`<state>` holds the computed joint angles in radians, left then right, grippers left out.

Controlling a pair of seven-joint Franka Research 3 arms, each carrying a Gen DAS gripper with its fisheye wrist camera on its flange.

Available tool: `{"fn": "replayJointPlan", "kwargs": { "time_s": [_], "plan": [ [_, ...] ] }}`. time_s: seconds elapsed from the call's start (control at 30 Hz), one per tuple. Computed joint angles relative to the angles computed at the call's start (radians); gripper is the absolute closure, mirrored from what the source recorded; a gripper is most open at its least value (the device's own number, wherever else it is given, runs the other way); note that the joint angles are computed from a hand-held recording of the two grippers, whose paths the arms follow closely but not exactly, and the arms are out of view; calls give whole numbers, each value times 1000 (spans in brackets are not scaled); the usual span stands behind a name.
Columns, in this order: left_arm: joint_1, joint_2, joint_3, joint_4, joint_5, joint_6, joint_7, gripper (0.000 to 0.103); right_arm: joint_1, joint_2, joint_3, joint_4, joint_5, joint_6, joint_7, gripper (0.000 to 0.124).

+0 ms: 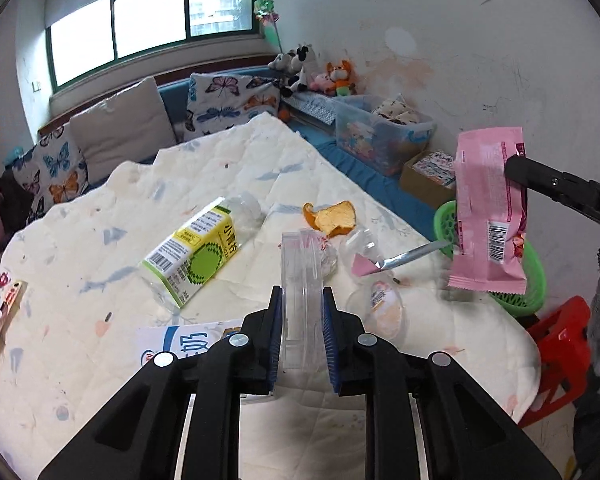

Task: Collect trash
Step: 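Carry the pink wrapper into the green basket and open the right tool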

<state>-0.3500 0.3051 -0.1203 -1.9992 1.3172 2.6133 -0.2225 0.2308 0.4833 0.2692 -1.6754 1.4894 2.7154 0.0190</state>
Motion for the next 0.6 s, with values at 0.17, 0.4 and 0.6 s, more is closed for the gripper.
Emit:
{"fn": "replayJointPlan", "kwargs": {
  "time_s": [0.17, 0.4, 0.6],
  "plan": [
    [-6, -29, -6, -9, 24, -5, -20, 84, -19, -19, -13, -24, 61, 17, -45, 108],
    [-2, 20, -9, 74, 40, 78, -20, 84, -32, 6, -44, 6, 53, 88, -12, 108],
    [-29, 131, 11, 227, -15, 144, 78, 84, -59, 72, -54, 67, -14, 176, 71, 107]
  ]
}}
